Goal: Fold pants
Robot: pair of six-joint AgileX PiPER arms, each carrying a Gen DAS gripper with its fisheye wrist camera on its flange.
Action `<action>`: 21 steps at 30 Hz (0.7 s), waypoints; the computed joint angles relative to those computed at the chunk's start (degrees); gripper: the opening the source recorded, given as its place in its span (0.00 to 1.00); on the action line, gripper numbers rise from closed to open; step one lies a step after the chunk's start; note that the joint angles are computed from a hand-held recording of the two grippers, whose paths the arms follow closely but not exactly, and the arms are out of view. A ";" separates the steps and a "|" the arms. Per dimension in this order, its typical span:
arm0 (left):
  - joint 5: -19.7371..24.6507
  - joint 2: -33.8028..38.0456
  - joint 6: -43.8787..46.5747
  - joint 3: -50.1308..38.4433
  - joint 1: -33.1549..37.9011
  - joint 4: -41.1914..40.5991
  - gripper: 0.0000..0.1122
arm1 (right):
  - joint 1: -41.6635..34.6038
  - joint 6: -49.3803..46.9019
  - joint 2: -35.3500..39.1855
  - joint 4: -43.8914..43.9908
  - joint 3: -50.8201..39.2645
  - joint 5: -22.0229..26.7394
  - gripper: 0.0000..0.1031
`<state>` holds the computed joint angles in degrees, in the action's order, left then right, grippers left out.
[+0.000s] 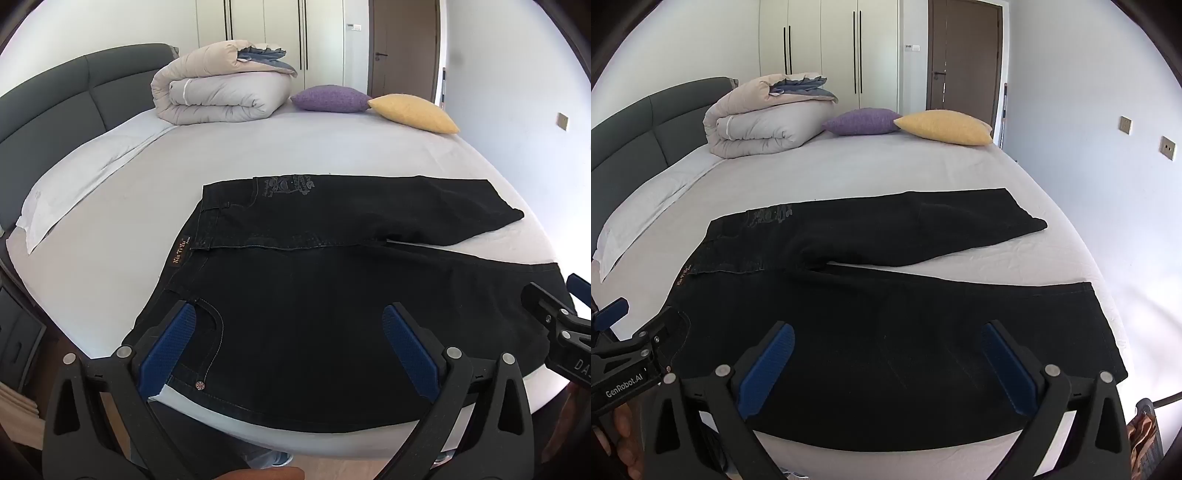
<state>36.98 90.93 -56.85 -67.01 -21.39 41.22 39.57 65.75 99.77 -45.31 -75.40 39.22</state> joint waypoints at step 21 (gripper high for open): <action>-0.35 -0.09 0.58 0.22 0.24 -1.09 0.92 | 0.34 -0.70 -0.45 0.69 0.41 0.69 1.00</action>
